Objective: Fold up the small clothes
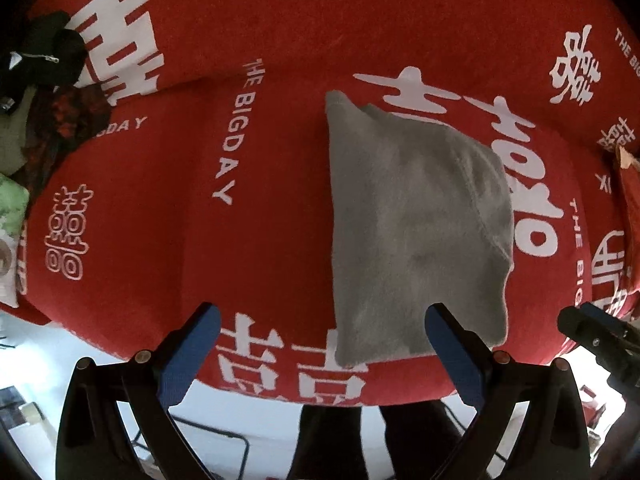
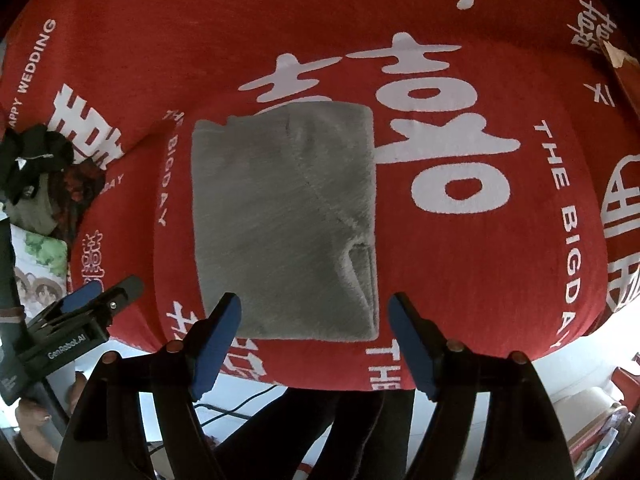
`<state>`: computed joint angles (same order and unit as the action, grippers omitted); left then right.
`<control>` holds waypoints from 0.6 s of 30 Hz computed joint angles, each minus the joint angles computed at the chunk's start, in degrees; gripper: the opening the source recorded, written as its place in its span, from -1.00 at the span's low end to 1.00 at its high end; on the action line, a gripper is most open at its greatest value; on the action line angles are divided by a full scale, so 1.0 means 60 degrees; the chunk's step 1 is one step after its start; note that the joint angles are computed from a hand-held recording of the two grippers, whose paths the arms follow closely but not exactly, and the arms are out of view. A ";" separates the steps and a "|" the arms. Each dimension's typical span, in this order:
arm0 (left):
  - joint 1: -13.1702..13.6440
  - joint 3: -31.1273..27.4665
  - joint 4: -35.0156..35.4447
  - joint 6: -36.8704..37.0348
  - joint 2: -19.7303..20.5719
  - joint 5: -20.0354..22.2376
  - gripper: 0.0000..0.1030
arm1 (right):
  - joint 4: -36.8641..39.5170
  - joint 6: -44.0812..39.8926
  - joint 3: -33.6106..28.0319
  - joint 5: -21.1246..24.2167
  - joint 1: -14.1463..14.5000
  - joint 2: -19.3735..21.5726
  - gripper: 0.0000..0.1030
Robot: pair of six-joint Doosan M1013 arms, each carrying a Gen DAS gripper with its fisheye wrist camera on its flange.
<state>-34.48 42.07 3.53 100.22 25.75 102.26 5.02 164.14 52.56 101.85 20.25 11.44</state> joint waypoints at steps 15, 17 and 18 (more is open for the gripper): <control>-0.0030 -0.0600 0.0220 0.0379 0.0022 0.0548 0.98 | -0.0226 0.0080 -0.1322 0.1050 0.0144 0.0560 0.53; -0.0045 -0.0619 0.0278 0.0379 0.0001 0.0526 0.98 | -0.0244 0.0074 -0.1449 0.1156 0.0149 0.0622 0.53; -0.0038 -0.0632 0.0268 0.0392 -0.0006 0.0523 0.98 | -0.0248 0.0071 -0.1513 0.1204 0.0156 0.0655 0.53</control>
